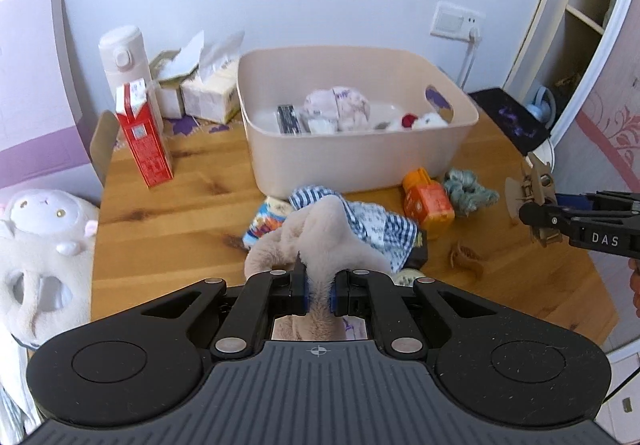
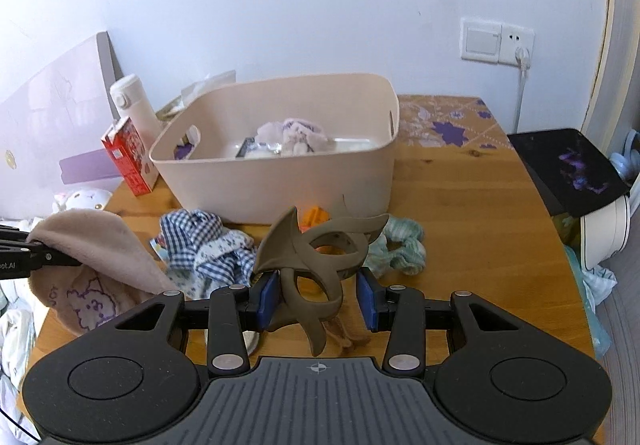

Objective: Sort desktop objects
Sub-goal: 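Carry the pink cloth and brown clip into the basket and release both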

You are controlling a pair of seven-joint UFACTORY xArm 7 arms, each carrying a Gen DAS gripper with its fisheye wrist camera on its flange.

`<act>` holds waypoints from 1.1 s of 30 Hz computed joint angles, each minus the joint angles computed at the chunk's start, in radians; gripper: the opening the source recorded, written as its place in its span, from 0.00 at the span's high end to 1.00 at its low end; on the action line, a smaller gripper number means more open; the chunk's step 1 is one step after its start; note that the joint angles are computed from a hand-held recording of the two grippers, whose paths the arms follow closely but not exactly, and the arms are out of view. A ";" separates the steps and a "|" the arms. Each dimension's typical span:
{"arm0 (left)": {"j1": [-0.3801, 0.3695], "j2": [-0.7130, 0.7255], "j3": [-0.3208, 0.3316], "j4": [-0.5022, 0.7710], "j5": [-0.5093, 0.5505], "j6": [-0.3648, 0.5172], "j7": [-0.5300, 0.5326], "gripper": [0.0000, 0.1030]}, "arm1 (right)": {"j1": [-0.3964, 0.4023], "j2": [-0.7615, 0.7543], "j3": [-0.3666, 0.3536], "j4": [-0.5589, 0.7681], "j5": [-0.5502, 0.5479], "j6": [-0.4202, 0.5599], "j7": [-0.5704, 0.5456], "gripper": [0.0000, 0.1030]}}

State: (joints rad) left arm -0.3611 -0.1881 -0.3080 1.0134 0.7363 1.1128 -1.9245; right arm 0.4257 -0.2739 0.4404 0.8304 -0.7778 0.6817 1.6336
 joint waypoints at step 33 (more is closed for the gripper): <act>0.171 0.127 0.146 0.274 0.166 0.061 0.199 0.92 | -0.105 0.161 -0.166 0.223 -0.175 -0.118 -0.242 0.62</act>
State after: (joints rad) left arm -0.1904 -0.0611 -0.1617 1.2878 0.9023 1.1735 -1.7253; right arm 0.3204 -0.1131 0.2746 1.0535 -0.9525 0.5638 1.3920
